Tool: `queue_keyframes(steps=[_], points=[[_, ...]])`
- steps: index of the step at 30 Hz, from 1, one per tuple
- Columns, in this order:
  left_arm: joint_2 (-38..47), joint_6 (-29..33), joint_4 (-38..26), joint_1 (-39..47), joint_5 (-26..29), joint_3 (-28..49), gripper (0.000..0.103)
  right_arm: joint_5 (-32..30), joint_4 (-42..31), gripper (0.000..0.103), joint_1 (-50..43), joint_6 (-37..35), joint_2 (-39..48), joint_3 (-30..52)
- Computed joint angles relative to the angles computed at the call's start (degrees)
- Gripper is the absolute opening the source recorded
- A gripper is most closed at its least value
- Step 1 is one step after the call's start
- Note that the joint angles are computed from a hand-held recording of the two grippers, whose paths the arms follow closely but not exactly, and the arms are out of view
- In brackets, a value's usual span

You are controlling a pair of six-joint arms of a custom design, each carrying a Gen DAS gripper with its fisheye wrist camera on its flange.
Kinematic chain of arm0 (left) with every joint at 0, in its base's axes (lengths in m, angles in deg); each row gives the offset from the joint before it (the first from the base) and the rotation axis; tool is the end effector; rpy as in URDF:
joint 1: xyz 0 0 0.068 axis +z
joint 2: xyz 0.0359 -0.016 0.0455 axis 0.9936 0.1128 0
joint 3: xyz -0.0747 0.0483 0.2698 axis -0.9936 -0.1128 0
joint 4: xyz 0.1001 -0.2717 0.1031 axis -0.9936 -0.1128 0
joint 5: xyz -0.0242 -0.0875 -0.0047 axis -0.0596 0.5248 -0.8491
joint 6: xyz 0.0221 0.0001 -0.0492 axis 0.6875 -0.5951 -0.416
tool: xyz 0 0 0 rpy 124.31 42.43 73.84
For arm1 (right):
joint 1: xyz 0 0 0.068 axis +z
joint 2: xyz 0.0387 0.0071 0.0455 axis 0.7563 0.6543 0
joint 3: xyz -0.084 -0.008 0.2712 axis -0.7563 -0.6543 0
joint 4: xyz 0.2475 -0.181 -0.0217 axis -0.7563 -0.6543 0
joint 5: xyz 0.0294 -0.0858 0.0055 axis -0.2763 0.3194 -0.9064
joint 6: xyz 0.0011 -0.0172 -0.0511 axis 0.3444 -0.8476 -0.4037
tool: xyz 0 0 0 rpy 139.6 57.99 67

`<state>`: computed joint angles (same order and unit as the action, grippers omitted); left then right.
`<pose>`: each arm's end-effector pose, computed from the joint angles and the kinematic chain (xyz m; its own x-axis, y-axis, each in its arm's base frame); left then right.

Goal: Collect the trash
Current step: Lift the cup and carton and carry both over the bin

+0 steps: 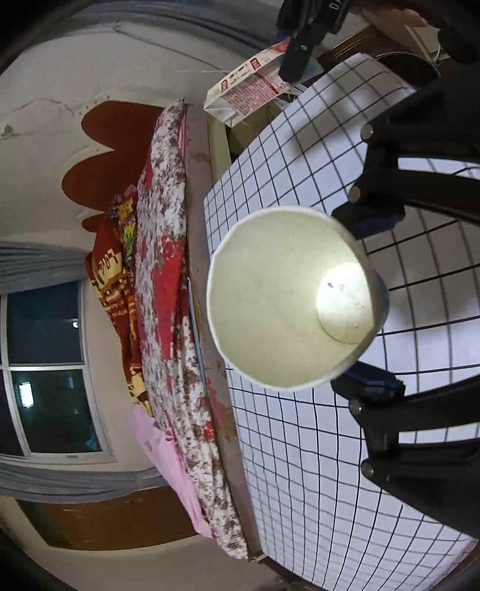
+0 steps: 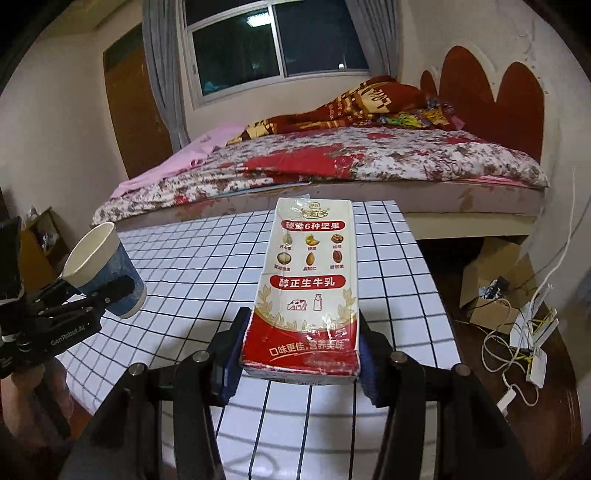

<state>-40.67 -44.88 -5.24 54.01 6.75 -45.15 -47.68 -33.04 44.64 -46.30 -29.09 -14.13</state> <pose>0.1552 -0.0666 0.2929 -0.5624 -0.0771 -0.8233 -0.1565 0.9876 0.0144 0.2168 0.0012 0.3115 -0.5671 -0.1998 -0.7991 -0.4832 0.8664 0.1263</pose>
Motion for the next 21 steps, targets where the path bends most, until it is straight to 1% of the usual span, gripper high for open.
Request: queue_keyframes(steps=[3, 6, 8, 11, 13, 16, 21], points=[[-0.4, -3.5, -2.9, -5.5, -3.6, 1.2, 0.059, -3.4, -3.9, 0.053, -4.3, -2.7, -3.2, -0.3], [1.0, -7.6, -4.5, -12.2, -7.3, 2.9, 0.059, -6.7, -7.8, 0.053, -9.6, -6.8, -6.4, -0.6], [1.8, -9.8, -4.9, -16.1, -9.5, 3.5, 0.059, -10.5, -11.4, 0.053, -14.9, -10.5, -7.2, -0.3], [3.1, -13.3, -5.7, -22.2, -13.7, 4.3, 0.059, -14.4, -15.8, 0.053, -21.4, -15.9, -7.5, 0.1], [4.2, -15.6, -6.3, -25.5, -15.3, 4.6, 0.059, -16.1, -18.2, 0.053, -24.9, -19.4, -7.1, 0.3], [6.0, -17.4, -6.0, -28.8, -16.2, 4.6, 0.059, -19.0, -22.5, 0.053, -31.1, -25.3, -6.0, 1.0], [8.3, -18.3, -3.4, -31.1, -15.0, 3.9, 0.059, -21.9, -27.6, 0.053, -39.3, -33.2, -4.5, 1.4]])
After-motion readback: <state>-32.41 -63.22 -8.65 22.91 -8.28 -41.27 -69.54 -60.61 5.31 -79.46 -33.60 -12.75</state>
